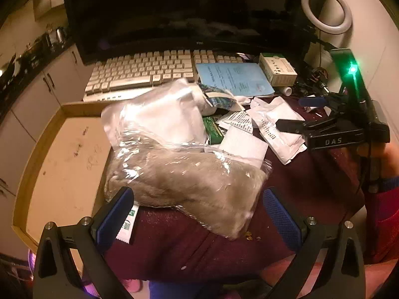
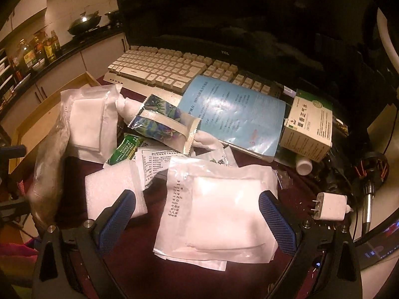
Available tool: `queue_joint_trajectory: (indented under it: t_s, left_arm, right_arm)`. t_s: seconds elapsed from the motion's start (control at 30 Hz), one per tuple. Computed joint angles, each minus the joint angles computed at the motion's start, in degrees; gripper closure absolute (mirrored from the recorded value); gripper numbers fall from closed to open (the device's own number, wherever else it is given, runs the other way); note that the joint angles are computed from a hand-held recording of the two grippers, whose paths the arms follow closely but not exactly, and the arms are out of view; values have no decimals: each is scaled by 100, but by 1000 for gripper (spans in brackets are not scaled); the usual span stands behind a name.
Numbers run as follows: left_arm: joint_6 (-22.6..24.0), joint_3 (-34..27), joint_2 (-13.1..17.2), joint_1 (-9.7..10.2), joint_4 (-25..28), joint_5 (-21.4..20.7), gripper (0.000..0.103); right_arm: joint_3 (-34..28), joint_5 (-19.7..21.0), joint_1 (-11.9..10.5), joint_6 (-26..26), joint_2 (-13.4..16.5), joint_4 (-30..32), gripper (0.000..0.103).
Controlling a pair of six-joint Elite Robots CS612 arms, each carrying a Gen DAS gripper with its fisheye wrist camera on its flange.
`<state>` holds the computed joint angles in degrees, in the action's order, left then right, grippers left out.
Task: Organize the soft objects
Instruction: 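Close the left tool on the clear bag while the right tool grasps the white printed bag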
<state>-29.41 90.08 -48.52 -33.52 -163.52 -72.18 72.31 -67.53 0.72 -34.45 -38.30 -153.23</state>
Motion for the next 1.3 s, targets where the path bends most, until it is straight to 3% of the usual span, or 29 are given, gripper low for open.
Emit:
queue_joint_trajectory:
  t_s: [0.23, 0.4, 0.53, 0.67, 0.77, 0.87, 0.93, 1.03, 1.1, 1.13, 1.3]
  left_arm:
    - [-494, -222, 208, 162, 449, -262, 0]
    - [-917, -320, 326, 262, 366, -624, 0]
    - [-1157, -474, 434, 286, 427, -657, 0]
    - [-1420, -750, 603, 307, 696, -709, 0]
    - [-1498, -879, 692, 270, 885, -502, 0]
    - [-1482, -850, 693, 235, 861, -393, 27]
    - [-1465, -771, 657, 238, 723, -446, 55]
    - [-1464, -598, 581, 270, 376, -664, 85]
    - [-1415, -526, 552, 279, 195, -787, 96]
    - [-1391, -490, 537, 280, 116, -844, 97]
    - [-1242, -362, 474, 256, -234, -988, 99]
  right_arm:
    - [-26, -99, 43, -178, 28, 168, 3]
    - [-175, -297, 54, -140, 132, 413, 3]
    - [-259, -306, 51, -82, 186, 655, 8]
    - [-256, -609, 97, -22, 230, 525, 8]
    - [-253, -747, 101, 138, 256, 376, 18]
    - [-236, -750, 82, 212, 250, 309, 29]
    - [-210, -722, 60, 273, 231, 261, 39]
    - [-108, -542, 12, 282, 139, 193, 51]
    - [-53, -445, -11, 339, 79, 108, 56]
    - [-36, -393, -25, 373, 60, 77, 62]
    - [91, -189, -89, 497, -59, -71, 67]
